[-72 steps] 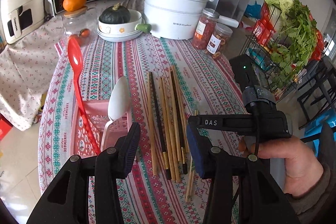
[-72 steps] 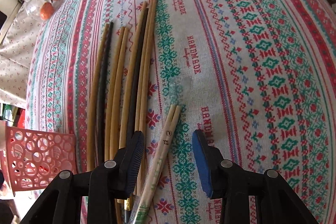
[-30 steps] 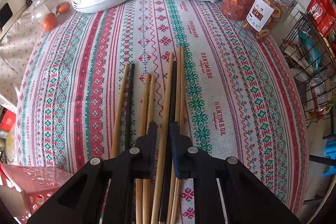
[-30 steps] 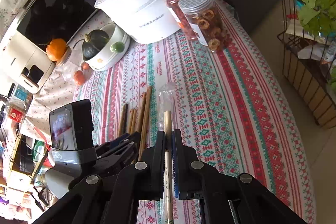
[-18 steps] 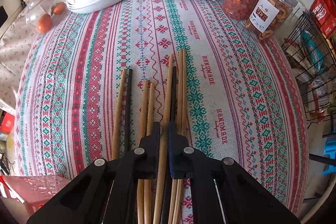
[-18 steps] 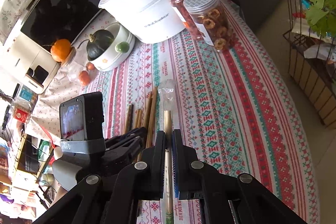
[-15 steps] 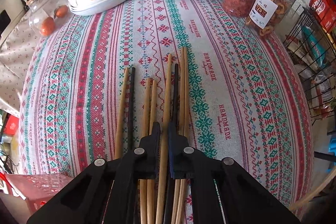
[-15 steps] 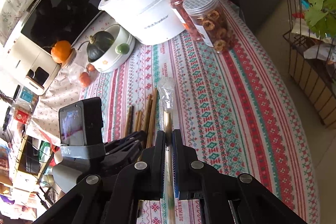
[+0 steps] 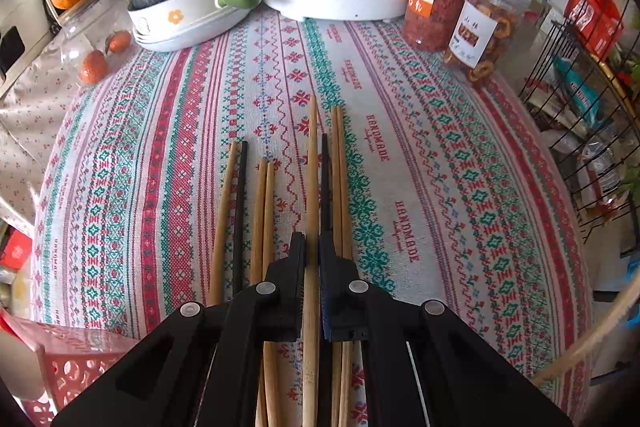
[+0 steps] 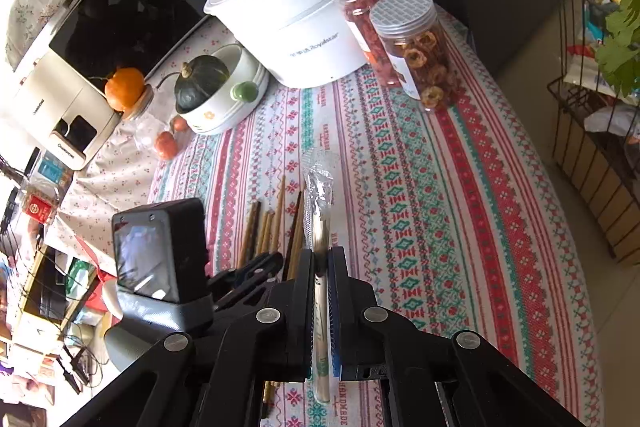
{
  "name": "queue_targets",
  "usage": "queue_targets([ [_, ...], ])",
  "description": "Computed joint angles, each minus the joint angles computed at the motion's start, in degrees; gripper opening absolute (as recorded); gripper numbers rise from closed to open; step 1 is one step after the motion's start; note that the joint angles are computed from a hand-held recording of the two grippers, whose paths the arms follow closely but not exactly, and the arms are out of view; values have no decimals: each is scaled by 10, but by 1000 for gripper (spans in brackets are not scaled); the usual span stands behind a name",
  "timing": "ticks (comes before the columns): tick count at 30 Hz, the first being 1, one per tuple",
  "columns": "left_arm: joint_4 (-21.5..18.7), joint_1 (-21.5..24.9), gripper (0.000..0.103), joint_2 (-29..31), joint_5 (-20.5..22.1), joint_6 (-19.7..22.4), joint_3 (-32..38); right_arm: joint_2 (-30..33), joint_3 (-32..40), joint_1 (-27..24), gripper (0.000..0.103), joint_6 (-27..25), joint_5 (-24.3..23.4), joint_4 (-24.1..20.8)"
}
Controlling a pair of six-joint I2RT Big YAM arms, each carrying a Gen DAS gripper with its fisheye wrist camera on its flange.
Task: Organize utensils
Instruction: 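Carry the chopsticks upright to the pink basket and release them from both tools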
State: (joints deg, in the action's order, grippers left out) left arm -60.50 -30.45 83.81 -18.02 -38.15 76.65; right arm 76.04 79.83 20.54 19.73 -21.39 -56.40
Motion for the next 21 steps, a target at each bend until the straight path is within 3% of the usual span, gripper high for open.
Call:
queue_targets([
  [6,140,-59,7,-122,-53,14,-82,-6,0,9,4,-11,25,13],
  [13,244,-96,7,-253,-106,48,-152,-23,-4,38,4,-34,62,47],
  [16,275,-98,7,-312,-136,72,-175,-28,-7,49,4,-40,80,65],
  [21,329,-57,7,-392,-175,119,-218,-52,-20,67,4,-47,80,122],
])
